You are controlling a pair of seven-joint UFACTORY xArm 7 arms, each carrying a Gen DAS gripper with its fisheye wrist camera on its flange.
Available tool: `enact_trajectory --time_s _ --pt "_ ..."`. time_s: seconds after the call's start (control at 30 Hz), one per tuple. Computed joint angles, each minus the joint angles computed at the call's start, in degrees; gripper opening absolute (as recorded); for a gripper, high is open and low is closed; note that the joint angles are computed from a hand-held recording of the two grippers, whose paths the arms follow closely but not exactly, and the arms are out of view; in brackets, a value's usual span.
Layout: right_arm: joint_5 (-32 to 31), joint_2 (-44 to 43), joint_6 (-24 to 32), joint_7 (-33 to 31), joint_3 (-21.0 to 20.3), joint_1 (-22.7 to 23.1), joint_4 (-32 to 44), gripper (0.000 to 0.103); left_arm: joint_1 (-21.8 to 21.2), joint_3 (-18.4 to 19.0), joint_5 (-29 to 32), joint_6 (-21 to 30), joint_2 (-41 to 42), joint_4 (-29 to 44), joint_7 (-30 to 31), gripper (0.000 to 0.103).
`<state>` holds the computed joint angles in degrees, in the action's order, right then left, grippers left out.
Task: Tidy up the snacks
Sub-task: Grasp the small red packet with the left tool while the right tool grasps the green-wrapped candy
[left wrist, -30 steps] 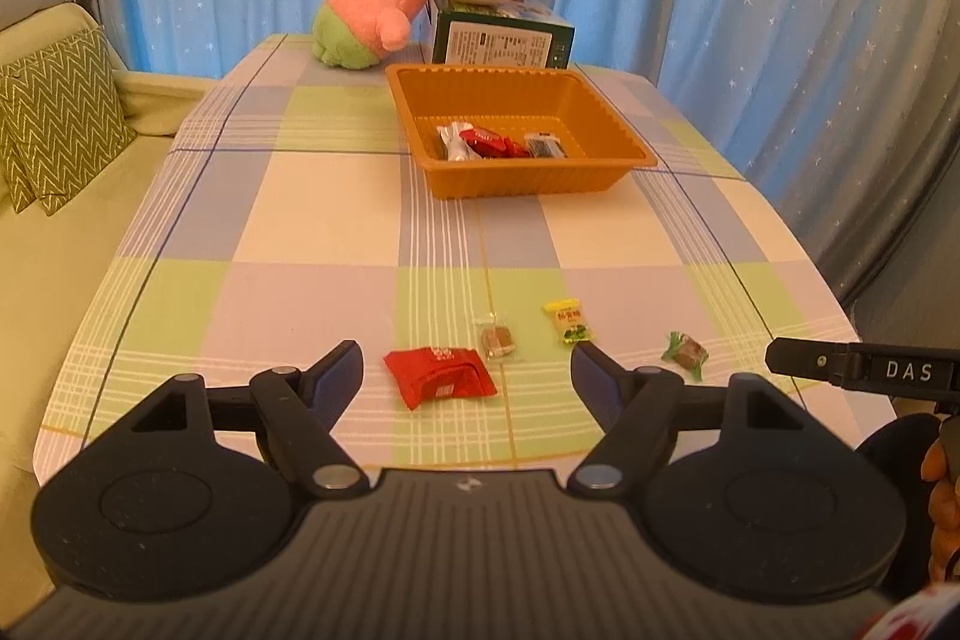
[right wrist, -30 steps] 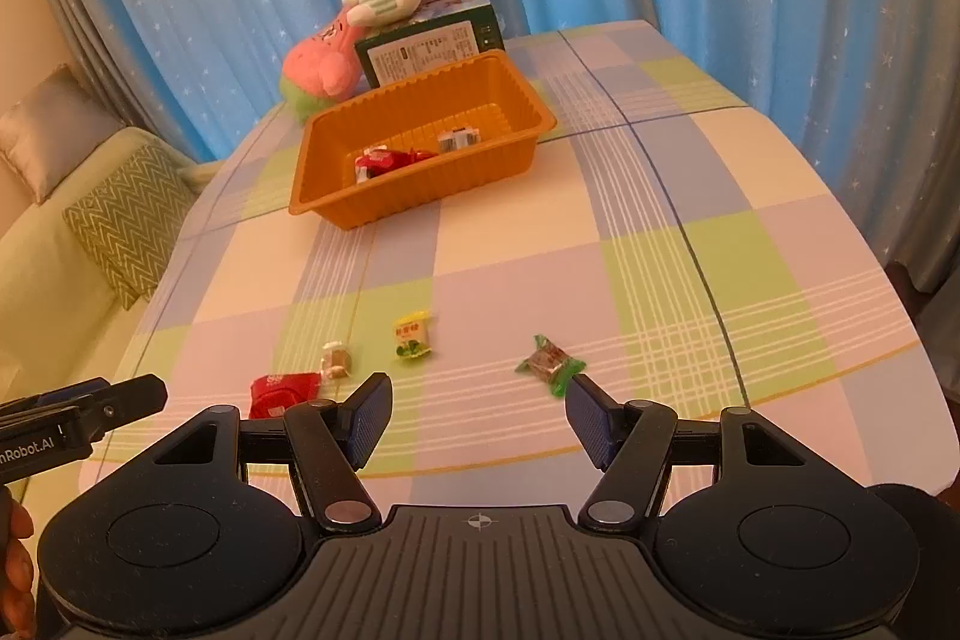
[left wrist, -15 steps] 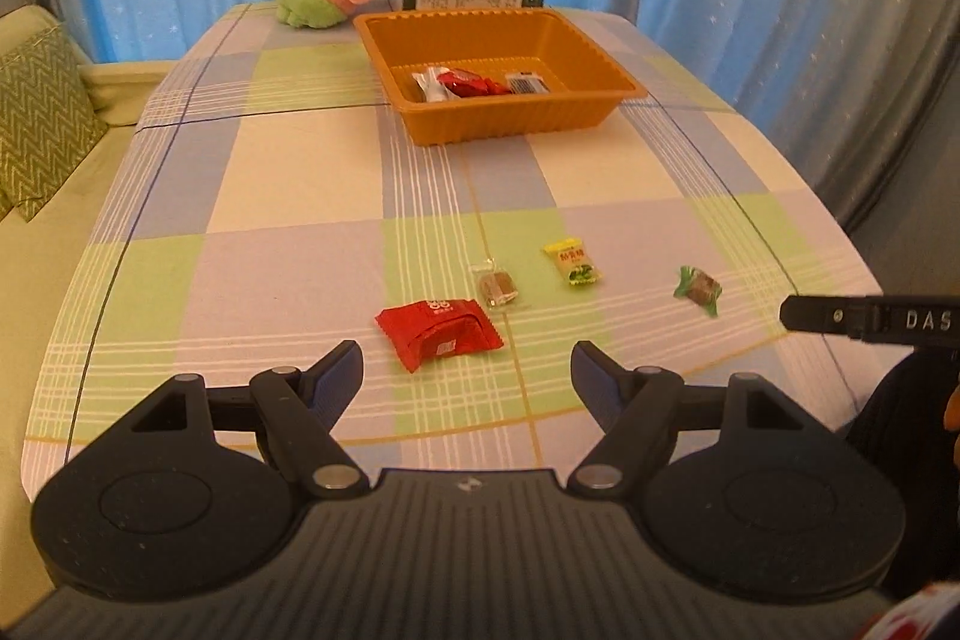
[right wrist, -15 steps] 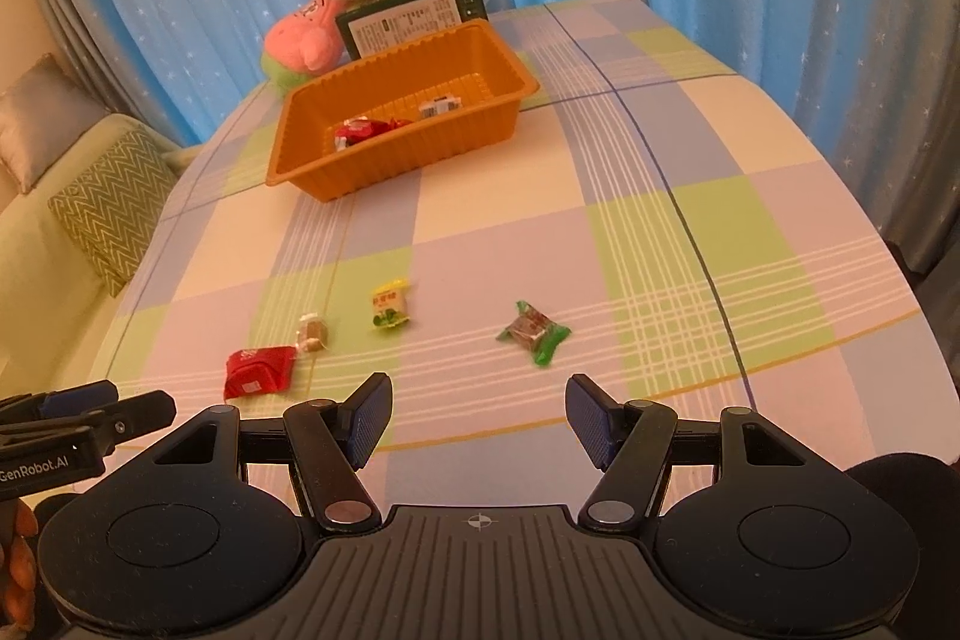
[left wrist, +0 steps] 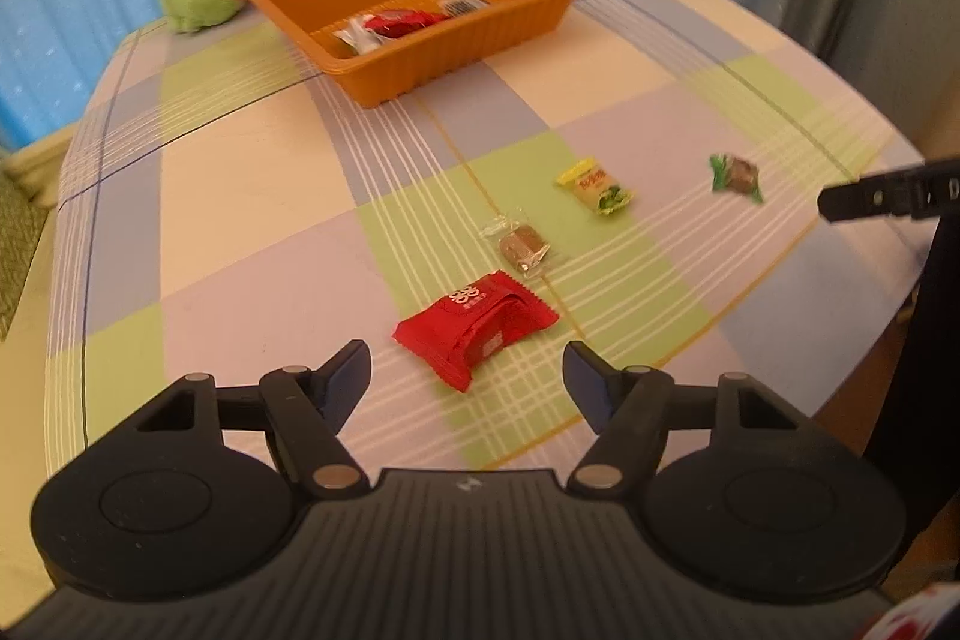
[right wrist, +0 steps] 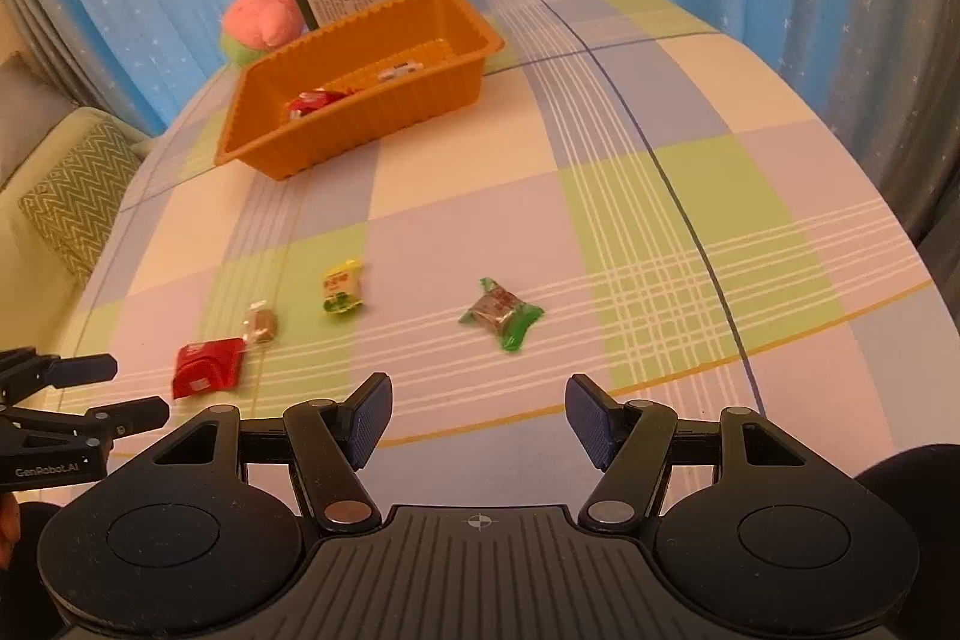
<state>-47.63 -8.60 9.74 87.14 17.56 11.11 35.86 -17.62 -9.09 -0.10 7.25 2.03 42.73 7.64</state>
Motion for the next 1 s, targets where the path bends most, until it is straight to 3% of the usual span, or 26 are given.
enact_trajectory --time_s 0.17,0.43,0.5,0.57,0.67,0.87,1.0 --pt "-2.0 2.8 -0.2 1.1 -1.1 0.0 1.3 0.064 1.7 -0.6 -0.8 2.1 5.3 4.8 9.7 0.062" --pt "-4.2 6.7 -0.8 2.5 -5.3 2.8 3.1 0.064 5.2 -4.4 -7.9 6.4 11.3 11.5 23.0 0.057" --pt "-4.7 7.1 -0.7 2.9 -6.2 3.4 3.4 0.064 5.1 -4.5 -8.6 7.4 12.1 12.5 24.6 0.053" --pt "-5.1 7.5 -0.6 3.2 -6.9 3.8 3.6 0.064 5.7 -5.4 -11.0 8.1 12.4 13.0 26.6 0.041" --pt "-6.0 7.8 -0.6 4.0 -7.7 4.2 3.9 0.064 5.1 -5.1 -13.1 9.1 12.4 13.4 25.9 0.029" --pt "-11.7 8.7 -0.8 8.7 -9.1 4.5 4.6 0.064 0.2 -1.2 -8.5 5.4 10.9 10.8 14.1 0.024" --pt "-19.1 10.4 -1.7 13.1 -10.3 4.7 6.2 0.064 0.7 -2.7 -11.6 2.9 9.8 9.2 7.7 0.023"
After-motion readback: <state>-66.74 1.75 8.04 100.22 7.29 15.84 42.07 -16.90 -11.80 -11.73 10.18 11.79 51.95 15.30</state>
